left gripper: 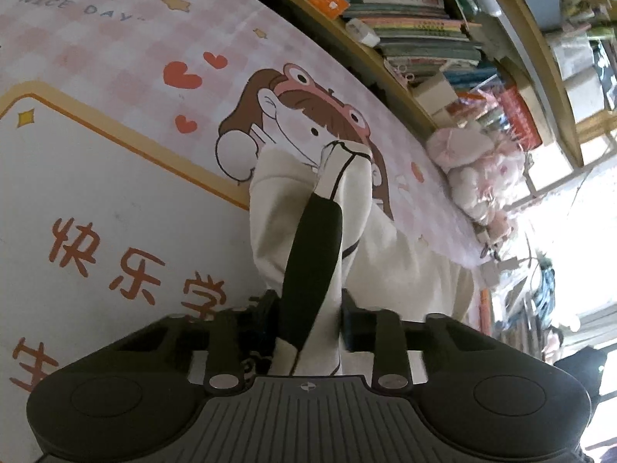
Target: Fold clothes
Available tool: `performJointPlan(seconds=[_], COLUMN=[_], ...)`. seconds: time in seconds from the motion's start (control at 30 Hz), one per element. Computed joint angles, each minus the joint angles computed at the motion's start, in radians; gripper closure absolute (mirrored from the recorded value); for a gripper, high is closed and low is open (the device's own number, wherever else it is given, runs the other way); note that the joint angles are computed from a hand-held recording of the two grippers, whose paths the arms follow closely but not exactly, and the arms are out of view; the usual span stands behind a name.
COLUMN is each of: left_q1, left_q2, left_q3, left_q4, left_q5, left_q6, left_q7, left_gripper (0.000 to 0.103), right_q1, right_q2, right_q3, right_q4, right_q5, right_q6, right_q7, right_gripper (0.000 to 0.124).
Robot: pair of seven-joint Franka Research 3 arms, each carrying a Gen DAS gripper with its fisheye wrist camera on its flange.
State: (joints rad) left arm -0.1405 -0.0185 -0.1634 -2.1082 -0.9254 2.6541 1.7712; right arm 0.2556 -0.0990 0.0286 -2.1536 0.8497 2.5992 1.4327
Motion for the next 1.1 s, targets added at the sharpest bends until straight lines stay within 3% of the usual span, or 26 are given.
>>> performJointPlan(seconds=[0.2, 0.67, 0.9, 1.1], left_q1=[-0.015, -0.056, -0.044, -0.003], left_q2=[-0.026, -0.071, -0.075, -0.061], left_q3=[-0.002, 0.022, 0.042, 0.062], left_q4=[-0.020, -0.050, -0.044, -0.018], left_q5=[-0.003, -0.107, -0.186, -0.217], left_q6=[0.043, 0.049, -0.008, -0.093], left_q7=[0.015, 0.156, 0.257, 0.339], left_gripper=[0.082, 0.084, 0.084, 0.084], right_q1=[0.022, 0.043, 0.059, 0.071], right_q2=[-0.034, -0.084, -0.097, -0.099], right_q3=[0.011, 0.005, 0.028, 0.074], right_q4=[-0.028, -0.056, -0.063, -0.076], right_q5=[0.001, -0.012, -0.081, -0.197], right_q6=[0.077, 0.084, 0.125, 0.209], right_q7=[-0.038, -0.013, 0.058, 0.236], right_gripper=[0.104, 0.104, 0.104, 0.104])
